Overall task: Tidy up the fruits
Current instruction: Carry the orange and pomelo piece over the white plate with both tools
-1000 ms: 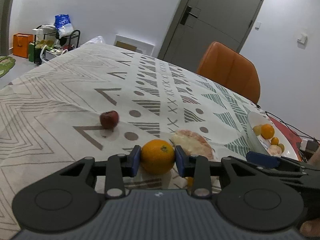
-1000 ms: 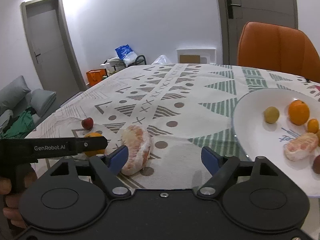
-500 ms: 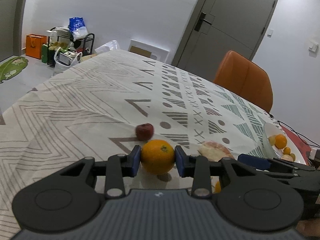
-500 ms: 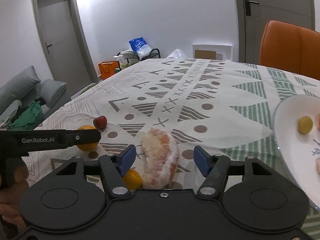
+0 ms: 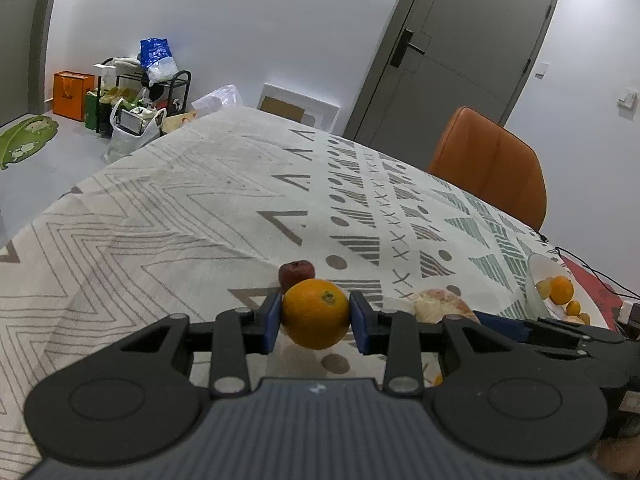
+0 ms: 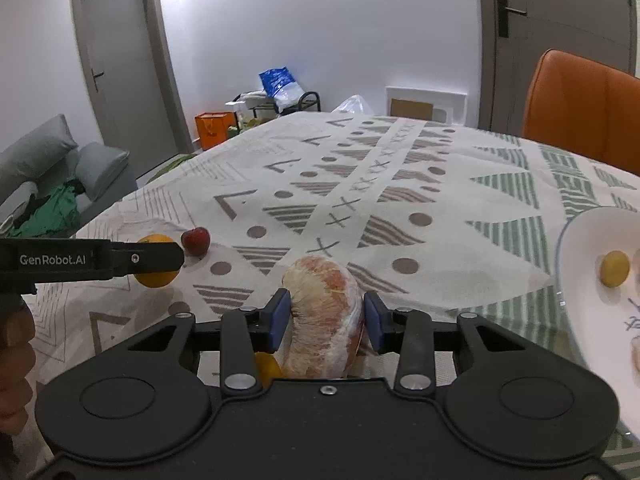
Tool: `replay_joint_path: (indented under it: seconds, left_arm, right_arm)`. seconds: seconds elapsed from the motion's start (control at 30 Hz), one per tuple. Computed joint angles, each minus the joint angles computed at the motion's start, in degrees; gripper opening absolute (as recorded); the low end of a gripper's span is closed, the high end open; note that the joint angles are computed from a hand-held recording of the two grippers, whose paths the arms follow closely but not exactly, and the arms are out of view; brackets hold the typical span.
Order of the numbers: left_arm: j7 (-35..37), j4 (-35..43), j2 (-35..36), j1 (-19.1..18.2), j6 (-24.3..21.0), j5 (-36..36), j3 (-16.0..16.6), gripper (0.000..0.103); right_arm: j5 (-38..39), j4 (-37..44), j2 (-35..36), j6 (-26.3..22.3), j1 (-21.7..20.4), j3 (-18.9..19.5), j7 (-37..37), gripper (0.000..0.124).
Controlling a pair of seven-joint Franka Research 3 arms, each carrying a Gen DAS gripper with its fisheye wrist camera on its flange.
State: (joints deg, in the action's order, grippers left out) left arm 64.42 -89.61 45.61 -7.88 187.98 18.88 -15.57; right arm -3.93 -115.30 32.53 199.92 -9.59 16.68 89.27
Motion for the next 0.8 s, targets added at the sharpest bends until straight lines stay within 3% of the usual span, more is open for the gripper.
replay_joint_path:
  seconds: [0.33,0.8]
  left_arm:
    - [1.64,2.15,0.25,-0.94,-1.14,0.81,-1.09,0.035]
    - [5.2,5.32,0.74,-3.9,-2.67,0.53,-1.51,0.035]
  right_arm:
    - [-1.41,-3.57,-3.04,4.5,-1.24,-1.61,4.15,0.038]
    - [-1.34,-7.46,-5.94,9.37,0.04,-8.15,10.58,0.038]
